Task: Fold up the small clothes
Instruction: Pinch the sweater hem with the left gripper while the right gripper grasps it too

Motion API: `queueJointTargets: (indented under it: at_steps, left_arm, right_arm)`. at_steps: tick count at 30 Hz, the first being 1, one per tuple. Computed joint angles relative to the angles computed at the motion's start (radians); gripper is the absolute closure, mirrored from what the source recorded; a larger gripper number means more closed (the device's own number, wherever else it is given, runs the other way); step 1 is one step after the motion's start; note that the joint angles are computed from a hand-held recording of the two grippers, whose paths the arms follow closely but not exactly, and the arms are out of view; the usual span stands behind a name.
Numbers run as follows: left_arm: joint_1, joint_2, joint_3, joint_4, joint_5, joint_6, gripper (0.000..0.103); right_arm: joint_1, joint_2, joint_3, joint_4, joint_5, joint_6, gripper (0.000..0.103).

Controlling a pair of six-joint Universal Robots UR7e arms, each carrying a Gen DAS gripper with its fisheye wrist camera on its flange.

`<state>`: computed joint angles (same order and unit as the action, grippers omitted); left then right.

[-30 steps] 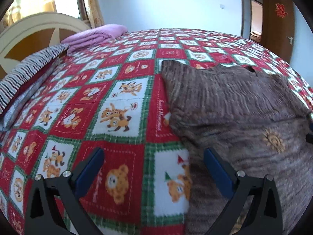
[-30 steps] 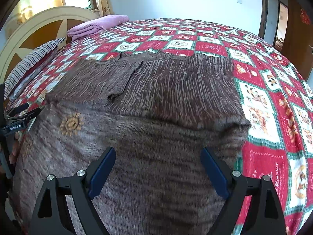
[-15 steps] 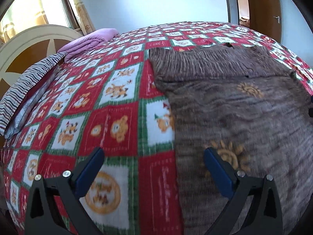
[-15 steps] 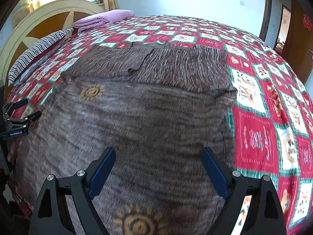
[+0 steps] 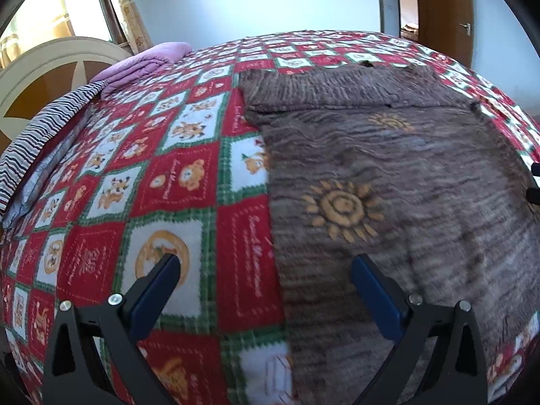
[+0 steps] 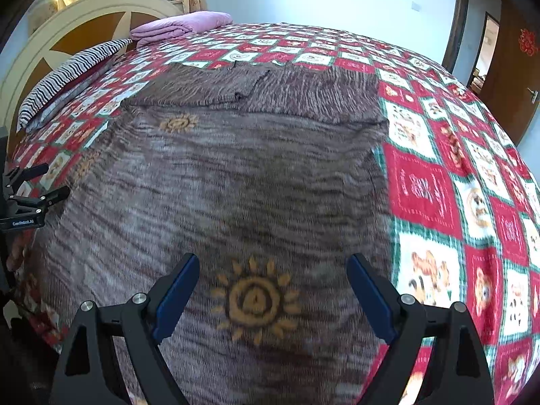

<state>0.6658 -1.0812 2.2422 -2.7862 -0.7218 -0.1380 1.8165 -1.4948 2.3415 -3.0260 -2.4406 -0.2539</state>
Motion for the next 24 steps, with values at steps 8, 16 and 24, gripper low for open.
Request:
queueJointTargets:
  at_steps: [8, 16, 24]
  left_arm:
    - [-0.028, -0.038, 0.038, 0.057, -0.024, -0.05, 0.003]
    - [-0.052, -0.08, 0.062, 0.127, -0.06, -0.086, 0.013]
    - [-0.049, -0.132, 0.061, 0.22, -0.17, -0.13, 0.033]
  right_arm:
    - [0.005, -0.071, 0.056, 0.043, -0.013, 0.05, 0.014]
    - [0.003, -0.146, 0.114, 0.089, -0.006, 0.083, 0.014]
    - [-0.021, -0.196, 0.177, 0.02, 0.027, 0.08, 0.014]
